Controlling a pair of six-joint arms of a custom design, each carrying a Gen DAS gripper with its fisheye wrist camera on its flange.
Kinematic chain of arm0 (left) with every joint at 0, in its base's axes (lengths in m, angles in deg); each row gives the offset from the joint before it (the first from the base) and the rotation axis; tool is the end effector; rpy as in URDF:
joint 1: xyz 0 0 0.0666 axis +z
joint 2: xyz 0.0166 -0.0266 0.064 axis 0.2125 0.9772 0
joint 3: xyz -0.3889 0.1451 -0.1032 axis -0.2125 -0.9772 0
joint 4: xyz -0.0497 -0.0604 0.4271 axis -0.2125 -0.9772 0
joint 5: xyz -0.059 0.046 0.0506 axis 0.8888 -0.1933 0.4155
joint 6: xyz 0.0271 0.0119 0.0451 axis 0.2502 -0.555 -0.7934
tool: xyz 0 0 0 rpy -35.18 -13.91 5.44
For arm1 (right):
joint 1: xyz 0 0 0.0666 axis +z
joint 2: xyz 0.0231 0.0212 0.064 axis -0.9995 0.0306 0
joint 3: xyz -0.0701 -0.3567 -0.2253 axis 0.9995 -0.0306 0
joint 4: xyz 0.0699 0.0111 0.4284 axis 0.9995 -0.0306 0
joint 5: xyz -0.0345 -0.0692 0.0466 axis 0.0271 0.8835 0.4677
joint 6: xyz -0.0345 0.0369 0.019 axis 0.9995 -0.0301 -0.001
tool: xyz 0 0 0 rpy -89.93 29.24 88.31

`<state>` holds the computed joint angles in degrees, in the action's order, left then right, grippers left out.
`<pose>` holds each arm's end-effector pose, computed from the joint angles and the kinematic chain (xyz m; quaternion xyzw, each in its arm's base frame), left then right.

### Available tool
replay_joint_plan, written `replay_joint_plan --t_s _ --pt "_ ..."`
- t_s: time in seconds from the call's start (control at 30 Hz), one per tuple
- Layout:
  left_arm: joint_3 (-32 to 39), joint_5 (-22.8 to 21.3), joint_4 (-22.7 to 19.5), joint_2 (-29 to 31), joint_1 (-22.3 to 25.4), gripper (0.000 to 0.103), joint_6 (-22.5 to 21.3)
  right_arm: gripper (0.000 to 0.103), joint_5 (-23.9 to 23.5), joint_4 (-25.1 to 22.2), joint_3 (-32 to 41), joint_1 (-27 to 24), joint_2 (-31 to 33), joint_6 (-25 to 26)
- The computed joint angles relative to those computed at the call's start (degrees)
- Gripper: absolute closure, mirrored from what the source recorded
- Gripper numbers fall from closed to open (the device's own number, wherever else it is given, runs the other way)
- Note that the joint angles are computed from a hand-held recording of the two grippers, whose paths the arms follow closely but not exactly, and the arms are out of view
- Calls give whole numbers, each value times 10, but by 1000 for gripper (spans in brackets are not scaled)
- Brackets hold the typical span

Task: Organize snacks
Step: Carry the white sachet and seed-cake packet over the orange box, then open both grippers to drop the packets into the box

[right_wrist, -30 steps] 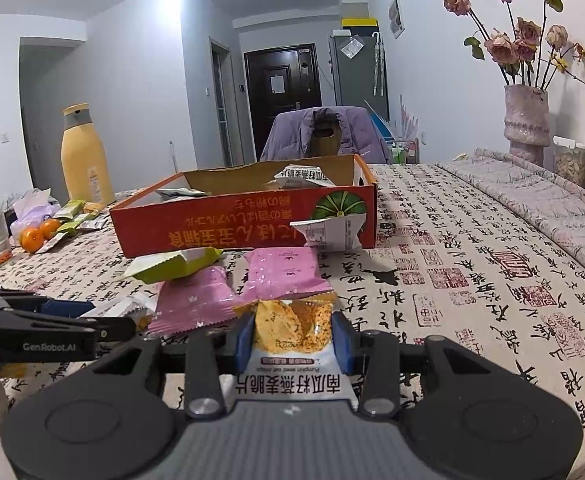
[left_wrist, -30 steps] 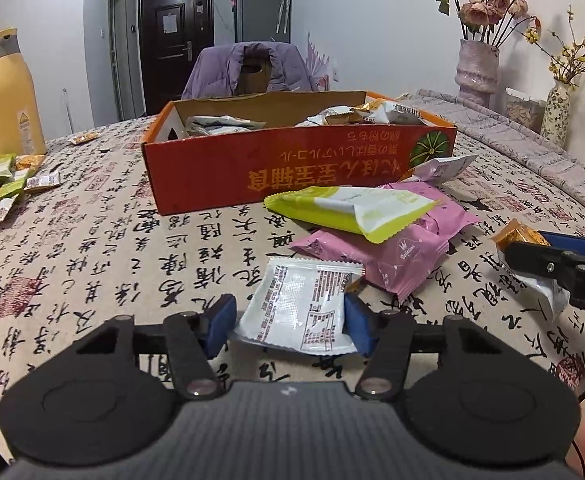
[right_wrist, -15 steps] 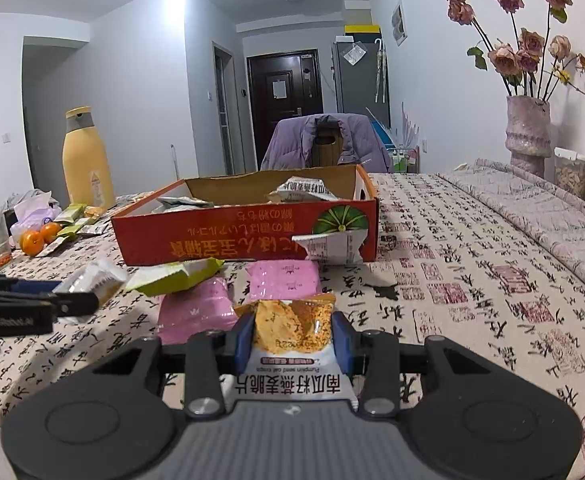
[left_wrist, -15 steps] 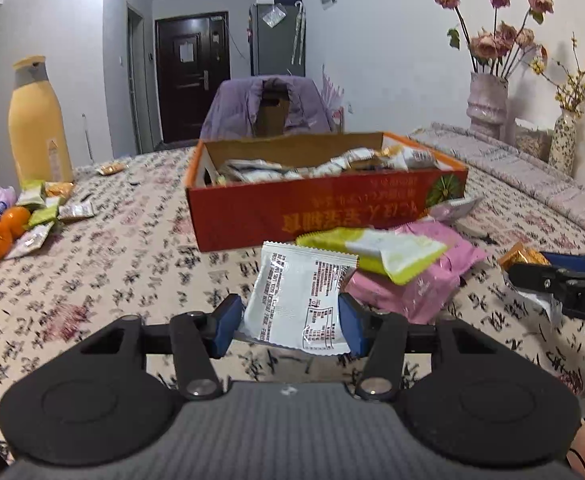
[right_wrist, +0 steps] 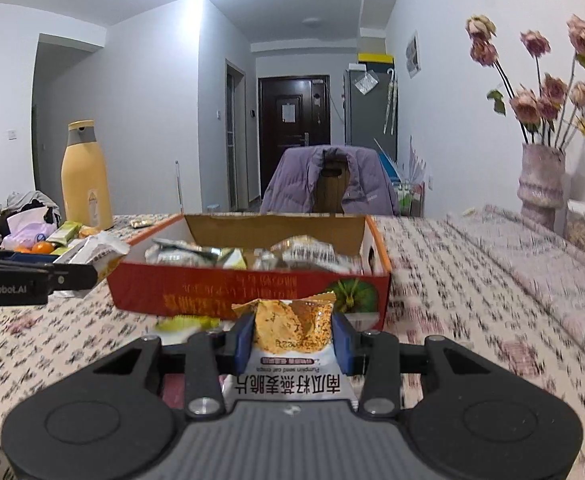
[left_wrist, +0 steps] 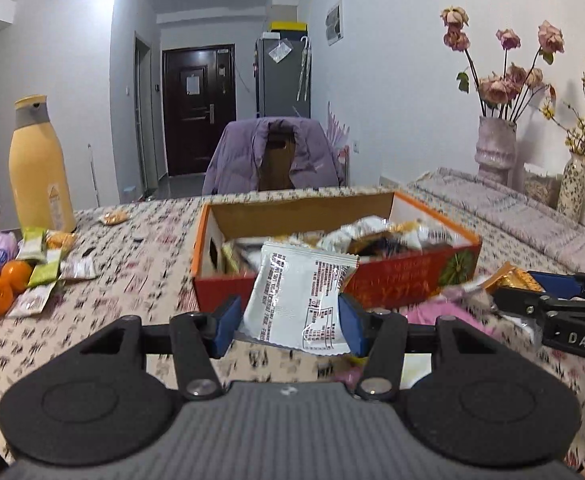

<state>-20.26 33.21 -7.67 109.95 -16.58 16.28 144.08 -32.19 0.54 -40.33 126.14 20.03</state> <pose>0.4495 -0.2510 0.2600 0.2507 0.7967 -0.1484 0.5296 0.3332 0.3253 0.2319 0.1157 0.8212 -0.0493 0.5565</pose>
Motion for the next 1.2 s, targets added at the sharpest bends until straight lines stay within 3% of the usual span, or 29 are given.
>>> replay_joint_plan --t_s 0.3,0.6,0.9,1.2 --pt "72 -1 -5 44 -7 50 13 63 -36 61 39 -57 18 110" --pt "158 -1 -31 101 -7 50 25 63 -93 86 93 -113 55 172" --pt "245 -19 -57 173 -8 50 57 63 -130 82 147 -155 111 170" --pt "254 -5 -59 195 1 50 60 62 -116 104 138 -154 119 166"
